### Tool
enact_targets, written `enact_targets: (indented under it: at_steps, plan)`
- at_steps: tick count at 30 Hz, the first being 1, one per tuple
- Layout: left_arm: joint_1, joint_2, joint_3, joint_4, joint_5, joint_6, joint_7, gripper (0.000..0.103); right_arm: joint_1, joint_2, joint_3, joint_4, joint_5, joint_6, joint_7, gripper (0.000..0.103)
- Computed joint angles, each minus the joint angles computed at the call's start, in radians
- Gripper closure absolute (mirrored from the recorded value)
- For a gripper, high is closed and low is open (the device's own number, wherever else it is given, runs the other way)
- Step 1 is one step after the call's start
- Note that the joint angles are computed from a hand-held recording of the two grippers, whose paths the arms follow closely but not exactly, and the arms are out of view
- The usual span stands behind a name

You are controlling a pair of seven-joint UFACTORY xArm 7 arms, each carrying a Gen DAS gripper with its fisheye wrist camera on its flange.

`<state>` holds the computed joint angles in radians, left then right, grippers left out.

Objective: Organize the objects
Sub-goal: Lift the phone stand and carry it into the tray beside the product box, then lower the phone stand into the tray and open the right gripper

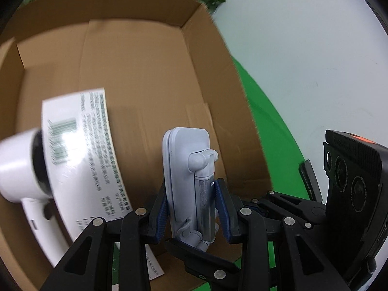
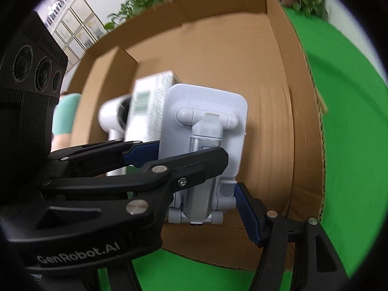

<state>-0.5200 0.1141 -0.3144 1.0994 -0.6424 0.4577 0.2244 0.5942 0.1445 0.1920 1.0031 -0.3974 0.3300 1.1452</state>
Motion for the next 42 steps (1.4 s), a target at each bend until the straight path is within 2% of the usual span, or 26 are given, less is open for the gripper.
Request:
enact_targets:
  at_steps: [5, 10, 14, 18, 19, 21, 23, 27, 28, 29, 30, 32, 34, 36, 38, 40, 42]
  plan:
    - [0.001, 0.042, 0.003, 0.020, 0.030, 0.021, -0.041, 0.070, -0.012, 0.032, 0.020, 0.024, 0.083, 0.045, -0.084, 0.038]
    - [-0.003, 0.048, 0.005, 0.029, 0.093, 0.039, -0.092, 0.069, -0.015, 0.041, 0.029, 0.018, 0.169, 0.031, -0.156, 0.037]
    - [-0.010, 0.045, 0.008, 0.036, 0.156, 0.057, -0.143, 0.067, -0.005, 0.036, 0.025, 0.015, 0.182, 0.047, -0.173, 0.037]
    - [-0.011, 0.001, 0.010, 0.004, 0.182, 0.046, -0.158, 0.062, -0.003, 0.020, 0.029, -0.022, 0.202, 0.013, -0.177, 0.037]
    - [-0.012, -0.015, 0.012, -0.009, 0.188, 0.038, -0.163, 0.061, 0.001, 0.015, 0.026, -0.029, 0.191, 0.008, -0.170, 0.037]
    - [-0.004, -0.066, 0.007, -0.047, 0.113, 0.017, -0.096, 0.061, 0.006, 0.004, 0.024, -0.042, 0.179, -0.006, -0.155, 0.037]
    - [-0.009, -0.107, 0.015, -0.075, 0.085, 0.002, -0.072, 0.061, 0.012, -0.011, 0.020, -0.058, 0.153, -0.022, -0.132, 0.037]
    - [-0.017, -0.191, 0.043, -0.146, 0.108, -0.042, -0.092, 0.055, 0.021, -0.036, 0.010, -0.083, 0.061, -0.027, -0.050, 0.040]
    - [-0.017, -0.206, 0.049, -0.161, 0.130, -0.051, -0.111, 0.056, 0.030, -0.035, 0.004, -0.077, 0.013, -0.006, -0.007, 0.044]
    - [-0.015, -0.206, 0.055, -0.161, 0.153, -0.057, -0.127, 0.056, 0.037, -0.028, 0.004, -0.064, -0.025, 0.026, 0.021, 0.054]
    - [-0.016, -0.212, 0.055, -0.163, 0.177, -0.061, -0.154, 0.056, 0.040, -0.019, 0.006, -0.051, -0.051, 0.053, 0.038, 0.057]
    - [-0.014, -0.241, 0.078, -0.193, 0.172, -0.063, -0.144, 0.055, 0.047, -0.013, 0.010, -0.042, -0.097, 0.073, 0.064, 0.063]
    - [-0.001, -0.279, 0.074, -0.241, 0.161, -0.081, -0.139, 0.056, 0.043, -0.013, 0.018, -0.047, -0.100, 0.060, 0.065, 0.065]
    - [-0.034, -0.373, 0.111, -0.339, 0.137, -0.089, -0.120, 0.056, 0.050, -0.011, 0.020, -0.042, -0.122, 0.074, 0.076, 0.065]
    - [-0.041, -0.407, 0.129, -0.373, 0.151, -0.100, -0.118, 0.056, 0.052, -0.015, 0.021, -0.046, -0.137, 0.078, 0.088, 0.064]
    - [-0.041, -0.429, 0.132, -0.413, 0.175, -0.136, -0.126, 0.055, 0.065, -0.031, 0.014, -0.048, -0.195, 0.120, 0.158, 0.064]
    - [-0.023, -0.484, 0.134, -0.443, 0.229, -0.130, -0.157, 0.055, 0.087, -0.059, 0.019, -0.038, -0.306, 0.214, 0.284, 0.058]
